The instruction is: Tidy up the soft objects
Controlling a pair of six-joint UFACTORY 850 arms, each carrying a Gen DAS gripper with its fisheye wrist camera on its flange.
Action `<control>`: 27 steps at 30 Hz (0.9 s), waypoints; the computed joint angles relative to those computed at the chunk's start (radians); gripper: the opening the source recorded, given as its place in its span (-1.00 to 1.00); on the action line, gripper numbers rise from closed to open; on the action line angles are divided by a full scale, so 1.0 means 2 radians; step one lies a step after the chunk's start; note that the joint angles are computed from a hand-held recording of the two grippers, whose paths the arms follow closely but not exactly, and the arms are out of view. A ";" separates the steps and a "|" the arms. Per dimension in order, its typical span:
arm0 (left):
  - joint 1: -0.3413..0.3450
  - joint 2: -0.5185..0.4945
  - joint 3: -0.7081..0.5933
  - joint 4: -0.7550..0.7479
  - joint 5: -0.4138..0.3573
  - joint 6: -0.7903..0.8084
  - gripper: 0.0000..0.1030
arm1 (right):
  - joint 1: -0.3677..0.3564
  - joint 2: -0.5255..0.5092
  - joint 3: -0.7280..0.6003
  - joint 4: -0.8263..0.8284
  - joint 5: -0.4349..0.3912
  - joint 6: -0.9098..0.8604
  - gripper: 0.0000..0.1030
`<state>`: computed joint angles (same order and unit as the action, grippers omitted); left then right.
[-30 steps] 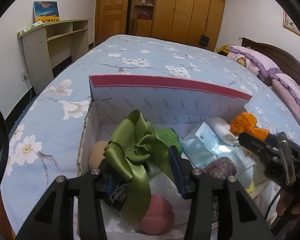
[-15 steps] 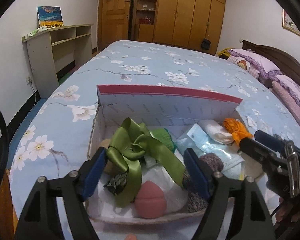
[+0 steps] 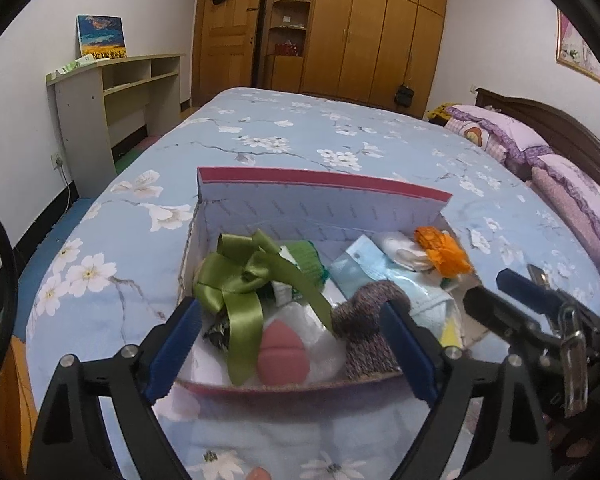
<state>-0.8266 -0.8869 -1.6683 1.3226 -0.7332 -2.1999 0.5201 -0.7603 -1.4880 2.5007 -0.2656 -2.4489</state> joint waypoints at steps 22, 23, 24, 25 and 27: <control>-0.038 0.005 0.025 -0.030 -0.026 -0.008 0.81 | 0.016 0.052 0.107 0.188 -0.032 -0.189 0.25; -0.038 0.004 0.026 -0.032 -0.024 -0.009 0.81 | 0.017 0.052 0.109 0.194 -0.030 -0.196 0.25; -0.038 0.003 0.025 -0.034 -0.021 -0.009 0.81 | 0.018 0.051 0.110 0.201 -0.028 -0.202 0.25; -0.038 0.002 0.025 -0.036 -0.019 -0.010 0.81 | 0.018 0.051 0.111 0.205 -0.027 -0.205 0.25; -0.038 -0.002 0.023 -0.040 -0.018 -0.010 0.81 | 0.020 0.047 0.111 0.218 -0.024 -0.216 0.25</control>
<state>-0.9029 -0.8914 -1.6230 1.2431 -0.7695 -2.2189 0.5593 -0.6670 -1.2663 2.9364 -0.3143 -2.8808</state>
